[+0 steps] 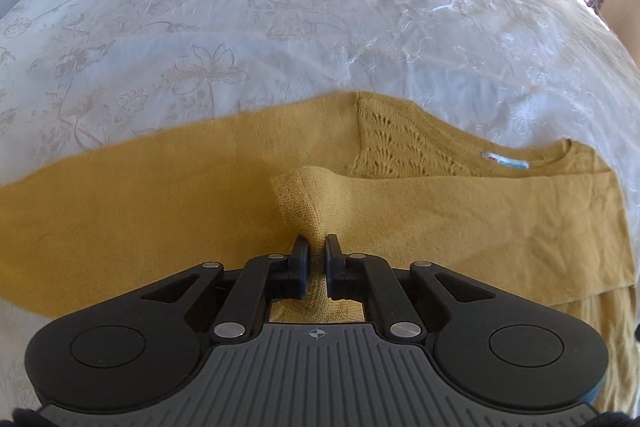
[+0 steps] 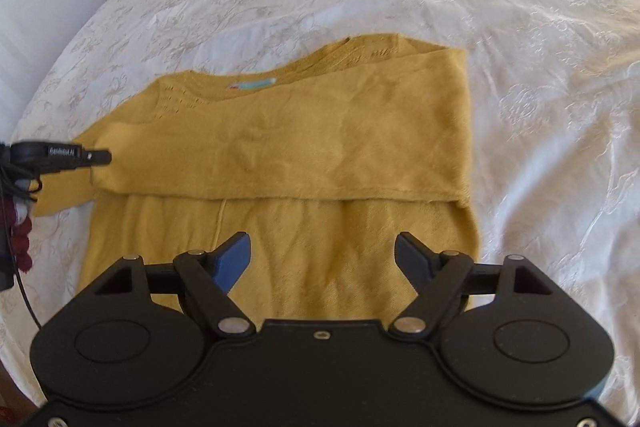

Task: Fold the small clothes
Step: 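Grasp the folded sleeve end with the left tool, straighten it, release, then move the left tool toward the other sleeve cuff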

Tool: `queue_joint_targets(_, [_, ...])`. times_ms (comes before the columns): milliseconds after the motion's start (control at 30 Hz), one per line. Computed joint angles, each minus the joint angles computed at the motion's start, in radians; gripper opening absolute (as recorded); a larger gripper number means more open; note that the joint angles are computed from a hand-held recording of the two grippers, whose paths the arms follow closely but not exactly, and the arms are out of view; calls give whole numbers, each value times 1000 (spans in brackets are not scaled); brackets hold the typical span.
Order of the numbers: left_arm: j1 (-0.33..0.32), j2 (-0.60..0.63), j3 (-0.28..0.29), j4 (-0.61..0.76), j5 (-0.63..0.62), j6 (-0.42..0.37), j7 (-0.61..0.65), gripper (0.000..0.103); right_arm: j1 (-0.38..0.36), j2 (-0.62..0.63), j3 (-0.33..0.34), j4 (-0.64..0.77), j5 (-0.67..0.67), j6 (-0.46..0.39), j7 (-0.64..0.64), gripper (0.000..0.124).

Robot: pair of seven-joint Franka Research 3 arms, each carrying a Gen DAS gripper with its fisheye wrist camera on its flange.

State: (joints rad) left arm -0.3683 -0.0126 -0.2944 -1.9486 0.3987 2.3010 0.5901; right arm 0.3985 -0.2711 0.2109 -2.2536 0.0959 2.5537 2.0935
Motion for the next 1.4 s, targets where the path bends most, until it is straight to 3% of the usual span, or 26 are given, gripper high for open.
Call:
queue_joint_targets(67, [-4, 2, -5, 9, 31, -56, -19, 30, -25, 11, -2, 9, -37, 0, 21, 82])
queue_joint_targets(333, [-11, -4, -8, 29, 122, -254, -90, 33, -54, 94, -22, 70, -128, -4, 16, 82])
queue_joint_targets(500, [-3, -58, -7, -13, 102, -240, -103, 35, -51, 147, -39, 97, -150, -14, 7, 84])
queue_joint_targets(533, [-3, -69, -7, -23, 91, -224, -100, 38, -50, 155, -44, 97, -151, -19, 3, 84])
queue_joint_targets(600, [-3, -84, -8, -41, 57, -180, -94, 54, -53, 176, -51, 106, -175, -49, 12, 84])
queue_joint_targets(667, [-5, -91, -10, -56, 19, -136, -86, 62, -59, 207, -54, 135, -251, -139, 48, 86])
queue_joint_targets(733, [-11, -89, -15, -61, -18, -106, -77, 64, -63, 200, -68, 115, -277, -138, 87, 95])
queue_joint_targets(867, [-26, -76, -27, -66, -56, -58, -56, 76, -79, 177, -79, 113, -312, -156, 152, 95])
queue_joint_targets(933, [-34, -69, -35, -67, -47, -42, -62, 79, -87, 159, -82, 100, -315, -113, 176, 95])
queue_joint_targets(1000, [-42, -58, -38, -66, -51, -28, -58, 83, -95, 156, -91, 91, -278, -46, 165, 96])
queue_joint_targets(1067, [-51, -40, -39, -60, -76, -25, -37, 87, -101, 191, -94, 126, -262, -42, 144, 98])
queue_joint_targets(1167, [-62, -12, -41, -52, -89, -29, -9, 93, -96, 263, -101, 194, -246, -64, 91, 98])
queue_joint_targets(1267, [-71, 7, -41, -50, -86, -32, 12, 101, -80, 329, -114, 265, -309, -153, 71, 100])
queue_joint_targets(1400, [-76, 22, -38, -49, -79, -21, 29, 103, -74, 336, -138, 255, -316, -161, 72, 102])
